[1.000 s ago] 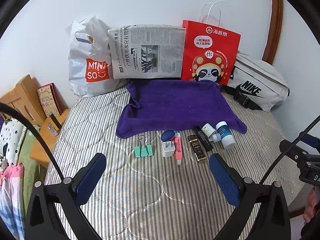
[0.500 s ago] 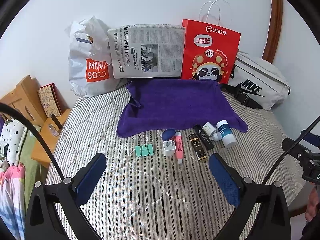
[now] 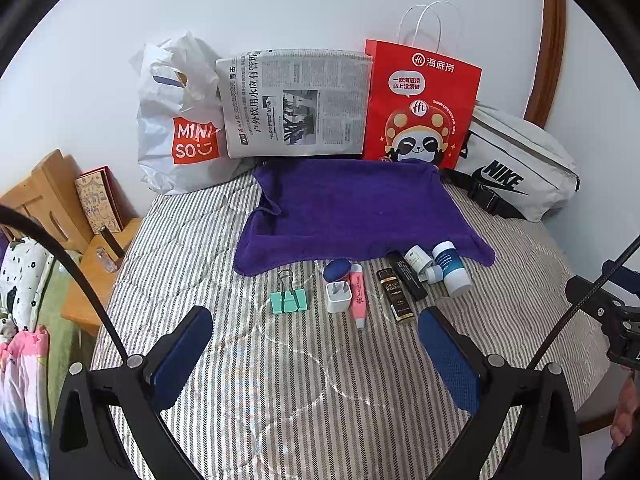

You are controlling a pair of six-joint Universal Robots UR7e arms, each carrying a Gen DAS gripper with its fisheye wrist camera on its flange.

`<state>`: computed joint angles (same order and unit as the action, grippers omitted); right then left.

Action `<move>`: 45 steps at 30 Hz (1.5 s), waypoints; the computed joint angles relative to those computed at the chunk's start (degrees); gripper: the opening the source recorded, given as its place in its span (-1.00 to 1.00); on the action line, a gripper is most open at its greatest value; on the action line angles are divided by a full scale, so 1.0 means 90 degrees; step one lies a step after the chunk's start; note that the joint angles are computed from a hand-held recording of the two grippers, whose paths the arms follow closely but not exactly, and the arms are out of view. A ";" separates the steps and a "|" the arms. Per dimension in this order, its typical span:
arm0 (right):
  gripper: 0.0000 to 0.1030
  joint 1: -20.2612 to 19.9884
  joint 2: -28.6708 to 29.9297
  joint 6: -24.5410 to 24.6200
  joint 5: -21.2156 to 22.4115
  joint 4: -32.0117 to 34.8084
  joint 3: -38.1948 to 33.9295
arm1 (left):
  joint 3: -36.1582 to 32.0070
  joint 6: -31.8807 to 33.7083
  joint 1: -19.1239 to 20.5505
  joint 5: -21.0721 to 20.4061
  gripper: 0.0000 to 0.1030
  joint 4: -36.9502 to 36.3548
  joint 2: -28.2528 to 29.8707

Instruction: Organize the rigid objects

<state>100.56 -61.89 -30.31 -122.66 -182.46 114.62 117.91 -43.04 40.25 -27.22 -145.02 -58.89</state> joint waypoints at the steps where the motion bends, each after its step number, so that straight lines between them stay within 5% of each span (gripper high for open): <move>1: 0.99 0.0002 0.0005 -0.0003 -0.0014 0.0005 -0.0004 | 0.0010 0.0003 -0.0005 0.0007 1.00 -0.0018 0.0001; 38: 0.99 0.0005 0.0094 0.0036 -0.0080 0.0076 -0.0104 | -0.0036 -0.0051 0.0011 -0.0032 1.00 0.0131 0.0034; 45: 0.99 -0.0163 0.0233 0.0077 -0.0079 0.0229 -0.0249 | -0.0111 0.0226 0.0389 -0.0116 1.00 -0.0072 0.0181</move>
